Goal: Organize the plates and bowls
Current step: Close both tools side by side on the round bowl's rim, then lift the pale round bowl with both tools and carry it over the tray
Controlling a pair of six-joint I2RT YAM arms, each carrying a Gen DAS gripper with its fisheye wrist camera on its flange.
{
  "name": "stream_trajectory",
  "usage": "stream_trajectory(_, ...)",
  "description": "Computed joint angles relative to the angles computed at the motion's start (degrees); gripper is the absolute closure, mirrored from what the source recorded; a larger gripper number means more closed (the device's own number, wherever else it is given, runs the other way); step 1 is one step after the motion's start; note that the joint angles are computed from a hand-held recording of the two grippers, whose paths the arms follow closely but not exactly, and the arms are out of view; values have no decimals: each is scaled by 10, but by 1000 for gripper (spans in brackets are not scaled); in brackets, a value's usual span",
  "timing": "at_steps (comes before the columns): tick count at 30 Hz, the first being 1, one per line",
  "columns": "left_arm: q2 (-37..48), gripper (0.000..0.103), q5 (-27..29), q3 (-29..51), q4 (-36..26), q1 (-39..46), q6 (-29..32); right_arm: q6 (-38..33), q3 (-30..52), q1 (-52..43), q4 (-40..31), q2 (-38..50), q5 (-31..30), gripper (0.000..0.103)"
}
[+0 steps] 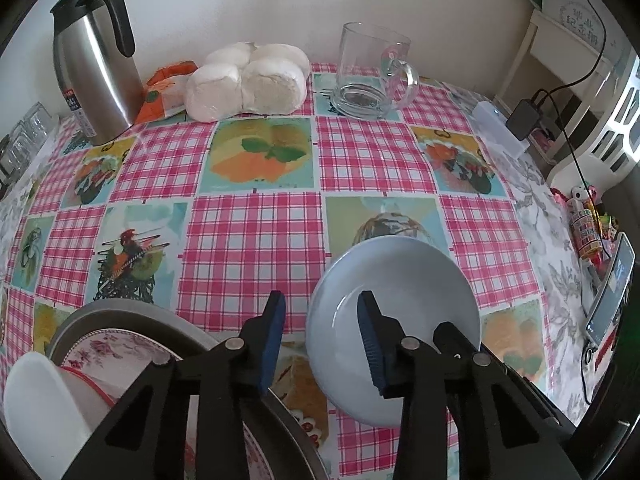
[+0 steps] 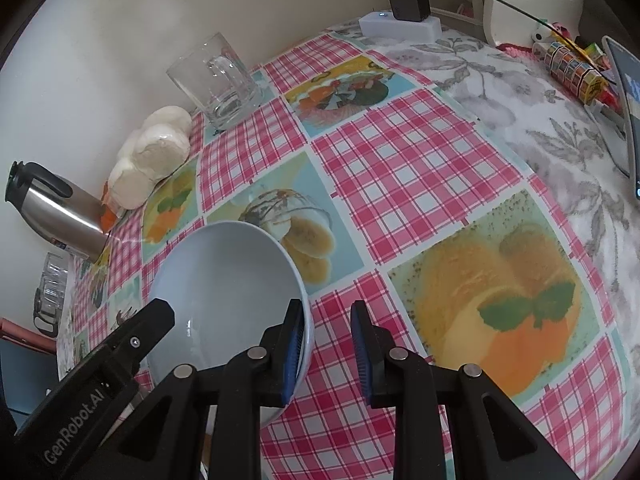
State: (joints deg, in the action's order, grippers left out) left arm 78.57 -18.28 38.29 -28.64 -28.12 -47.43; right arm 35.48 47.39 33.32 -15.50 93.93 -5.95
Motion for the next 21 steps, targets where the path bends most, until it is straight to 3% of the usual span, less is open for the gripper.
stream_trajectory(21, 15, 84, 15, -17, 60, 2, 22, 11, -24, -14, 31, 5, -21, 78)
